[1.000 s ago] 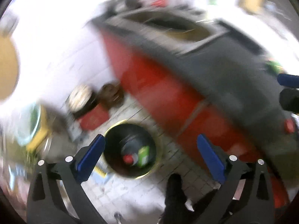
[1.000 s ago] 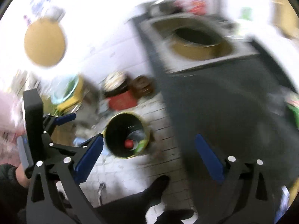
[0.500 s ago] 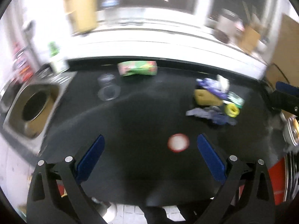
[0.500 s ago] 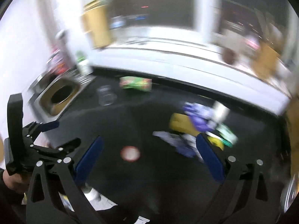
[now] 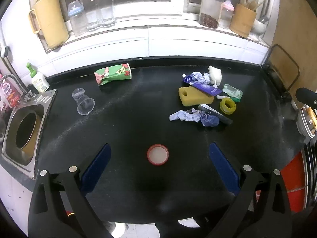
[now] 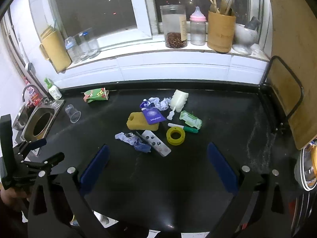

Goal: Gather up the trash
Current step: 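Grasp the red lid with the left tool while the right tool grasps the green toy car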

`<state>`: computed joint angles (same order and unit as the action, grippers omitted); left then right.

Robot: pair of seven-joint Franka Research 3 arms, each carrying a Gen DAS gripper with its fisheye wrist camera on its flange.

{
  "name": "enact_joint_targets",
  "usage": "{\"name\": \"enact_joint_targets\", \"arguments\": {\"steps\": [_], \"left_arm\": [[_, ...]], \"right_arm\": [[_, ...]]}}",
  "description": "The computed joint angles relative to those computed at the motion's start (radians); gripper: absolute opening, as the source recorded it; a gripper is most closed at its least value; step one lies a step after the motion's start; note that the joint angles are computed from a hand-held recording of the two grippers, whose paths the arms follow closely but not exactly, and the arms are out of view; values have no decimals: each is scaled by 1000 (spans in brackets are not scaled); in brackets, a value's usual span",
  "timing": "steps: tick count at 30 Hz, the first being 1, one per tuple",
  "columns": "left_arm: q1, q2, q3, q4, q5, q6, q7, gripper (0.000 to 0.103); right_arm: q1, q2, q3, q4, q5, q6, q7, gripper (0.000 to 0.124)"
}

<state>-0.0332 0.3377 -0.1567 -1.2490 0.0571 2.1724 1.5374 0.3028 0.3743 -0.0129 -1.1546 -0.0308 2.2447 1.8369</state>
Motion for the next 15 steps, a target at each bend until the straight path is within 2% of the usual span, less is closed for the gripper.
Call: {"name": "enact_joint_targets", "arguments": {"steps": [15], "left_arm": [[6, 77, 12, 57, 33, -17, -22, 96]], "right_arm": [[-39, 209, 9, 272, 87, -86, -117, 96]]}}
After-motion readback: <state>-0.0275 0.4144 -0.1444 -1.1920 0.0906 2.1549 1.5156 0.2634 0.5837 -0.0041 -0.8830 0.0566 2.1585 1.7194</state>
